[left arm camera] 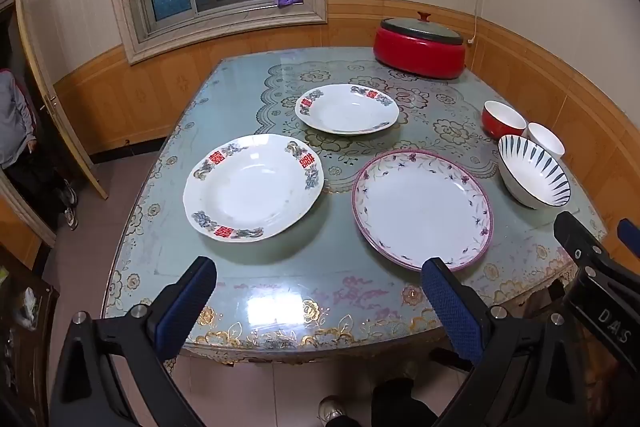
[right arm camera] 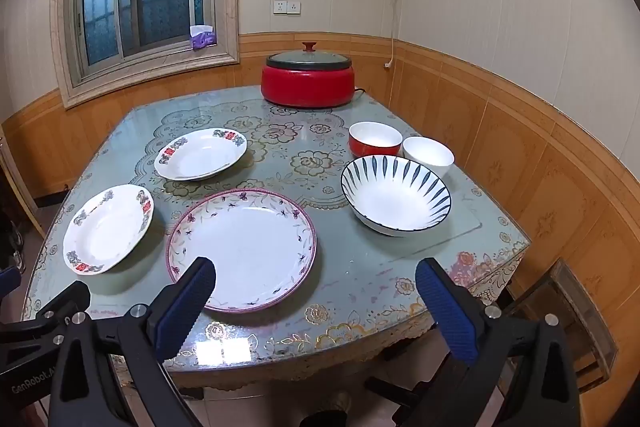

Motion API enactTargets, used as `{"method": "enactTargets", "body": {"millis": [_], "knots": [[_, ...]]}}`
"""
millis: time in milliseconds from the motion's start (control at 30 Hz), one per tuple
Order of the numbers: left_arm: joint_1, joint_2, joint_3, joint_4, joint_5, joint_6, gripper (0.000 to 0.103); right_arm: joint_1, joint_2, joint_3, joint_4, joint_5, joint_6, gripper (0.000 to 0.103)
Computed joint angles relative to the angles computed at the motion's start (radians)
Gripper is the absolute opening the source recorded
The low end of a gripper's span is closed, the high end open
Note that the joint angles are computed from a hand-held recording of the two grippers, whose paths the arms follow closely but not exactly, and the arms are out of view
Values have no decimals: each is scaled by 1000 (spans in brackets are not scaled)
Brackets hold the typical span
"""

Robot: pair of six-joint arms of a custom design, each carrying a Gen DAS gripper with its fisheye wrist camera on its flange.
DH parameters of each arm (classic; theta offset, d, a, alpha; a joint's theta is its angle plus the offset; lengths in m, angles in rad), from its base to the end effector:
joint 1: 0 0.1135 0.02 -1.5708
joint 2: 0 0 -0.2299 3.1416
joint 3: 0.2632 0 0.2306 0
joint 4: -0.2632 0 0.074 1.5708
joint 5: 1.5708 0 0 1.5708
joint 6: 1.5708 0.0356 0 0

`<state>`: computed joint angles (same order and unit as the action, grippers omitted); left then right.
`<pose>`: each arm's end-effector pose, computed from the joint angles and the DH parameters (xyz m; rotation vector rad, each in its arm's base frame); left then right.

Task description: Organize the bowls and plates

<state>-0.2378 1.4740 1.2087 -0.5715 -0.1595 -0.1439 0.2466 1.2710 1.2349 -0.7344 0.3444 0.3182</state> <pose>0.2943 -0.0655 0.2608 0.0389 2.3934 0.0133 0.2492 0.0503 0.3102 0.2495 2.2747 -0.1122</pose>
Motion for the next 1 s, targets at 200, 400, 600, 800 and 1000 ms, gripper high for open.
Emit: {"method": "enactTargets", "body": {"millis": [200, 400, 600, 800, 1000], "knots": [[0, -1, 3, -6, -12, -2, 103, 4, -4, -3, -1, 2, 9, 102], [-11, 12, 6, -1, -10, -4, 103, -4, -3, -16, 11, -4, 4, 102], [-8, 22, 15, -8, -4, -2, 103, -10, 2, -16, 13, -9, 2, 102], [-1, 33, 23, -9, 2, 2, 103, 7, 27, 8, 1, -1, 9, 102], [2, 38, 26, -7, 7, 2, 103, 9, 41, 20, 2, 4, 8, 102]]}}
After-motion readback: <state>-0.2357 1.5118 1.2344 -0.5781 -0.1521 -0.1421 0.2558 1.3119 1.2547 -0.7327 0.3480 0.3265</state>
